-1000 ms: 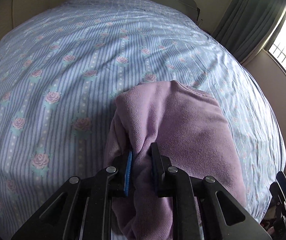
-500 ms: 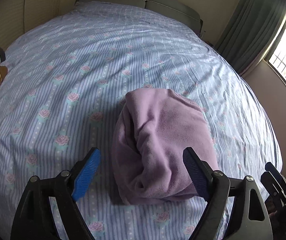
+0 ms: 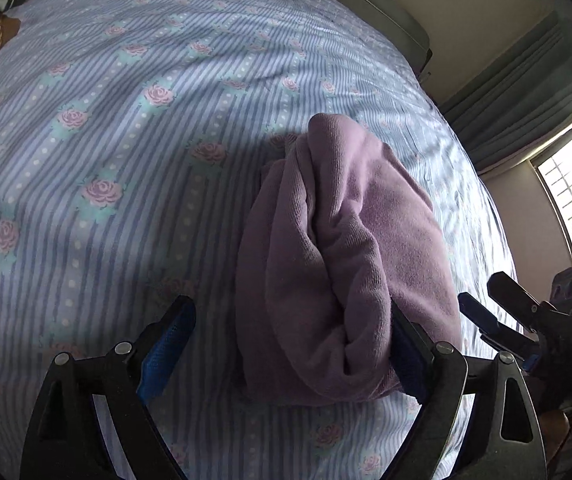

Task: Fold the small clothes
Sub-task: 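Grasp the folded sweatshirt with both grippers from opposite sides, then carry the sweatshirt with both grippers onto the stack of folded clothes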

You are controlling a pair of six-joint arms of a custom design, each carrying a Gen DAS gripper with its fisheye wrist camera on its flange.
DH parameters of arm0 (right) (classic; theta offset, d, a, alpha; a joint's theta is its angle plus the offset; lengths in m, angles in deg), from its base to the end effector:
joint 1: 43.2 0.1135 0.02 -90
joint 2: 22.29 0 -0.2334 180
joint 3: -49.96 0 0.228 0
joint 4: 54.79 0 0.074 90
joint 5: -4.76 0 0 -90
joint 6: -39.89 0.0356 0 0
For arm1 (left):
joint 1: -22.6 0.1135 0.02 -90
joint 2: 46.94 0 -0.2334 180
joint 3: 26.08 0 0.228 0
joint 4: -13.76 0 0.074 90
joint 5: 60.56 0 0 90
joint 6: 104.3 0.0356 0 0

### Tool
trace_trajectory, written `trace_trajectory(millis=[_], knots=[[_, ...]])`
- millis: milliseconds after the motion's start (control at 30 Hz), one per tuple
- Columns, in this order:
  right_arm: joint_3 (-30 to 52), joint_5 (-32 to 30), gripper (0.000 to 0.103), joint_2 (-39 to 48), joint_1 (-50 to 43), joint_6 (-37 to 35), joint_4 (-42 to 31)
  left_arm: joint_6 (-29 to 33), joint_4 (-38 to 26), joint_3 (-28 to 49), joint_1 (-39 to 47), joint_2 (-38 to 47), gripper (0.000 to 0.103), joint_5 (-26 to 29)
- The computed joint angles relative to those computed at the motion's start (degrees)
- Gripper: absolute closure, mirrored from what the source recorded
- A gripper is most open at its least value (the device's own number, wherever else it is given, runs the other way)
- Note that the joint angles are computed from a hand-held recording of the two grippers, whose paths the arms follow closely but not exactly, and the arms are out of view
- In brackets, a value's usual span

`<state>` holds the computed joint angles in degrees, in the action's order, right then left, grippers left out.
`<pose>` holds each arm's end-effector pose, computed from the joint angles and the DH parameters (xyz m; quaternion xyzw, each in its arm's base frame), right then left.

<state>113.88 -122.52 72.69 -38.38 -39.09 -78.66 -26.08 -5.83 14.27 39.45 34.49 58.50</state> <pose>0.2915 0.0462 0.1446 -0.0473 0.9074 0.3412 0.2408 0.2046 0.0439 0.1028 -0.1700 0.9231 -0.2316 0.2556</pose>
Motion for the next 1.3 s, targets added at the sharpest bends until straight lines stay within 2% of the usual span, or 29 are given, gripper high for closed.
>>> trace_trajectory(millis=[167,333,400,433,600,667,867,1100,1167,1300], knots=[[8.3,-2.68,0.033,11.86,1.24,0.46,-2.33,1.24,2.46,0.28,1.03,3.23,0.026,5.0],[11.75,-7.26,0.035,19.11,2.18,3.6,-0.29,1.38,6.74,-0.43,0.58,5.66,0.026,6.06],[12.45,-8.39,0.036,21.05,2.77,4.83,0.99,0.98,7.93,-0.72,0.38,5.99,0.032,6.58],[12.36,-8.73,0.038,21.53,3.08,5.41,1.97,0.84,8.36,-0.57,0.24,6.37,0.043,7.36],[11.16,-8.43,0.06,20.63,4.17,5.93,3.97,0.0,8.42,-1.25,-1.53,4.06,0.058,6.48],[10.4,-8.68,0.064,19.56,3.79,5.99,4.18,-0.01,6.89,-1.31,-1.72,2.12,0.062,6.11],[7.35,-7.07,0.068,13.35,4.69,7.27,3.8,2.34,-2.35,-0.2,0.45,-5.09,0.064,7.69],[5.16,-5.53,0.068,3.32,7.88,10.96,2.35,9.73,-20.3,5.27,7.93,-16.94,0.064,12.08],[5.78,-4.27,0.068,0.75,10.28,12.97,1.97,14.45,-26.99,8.92,12.63,-18.18,0.064,14.37],[8.79,-0.92,0.068,-2.09,17.1,18.37,2.56,31.09,-44.52,20.63,27.3,-14.96,0.064,19.87]])
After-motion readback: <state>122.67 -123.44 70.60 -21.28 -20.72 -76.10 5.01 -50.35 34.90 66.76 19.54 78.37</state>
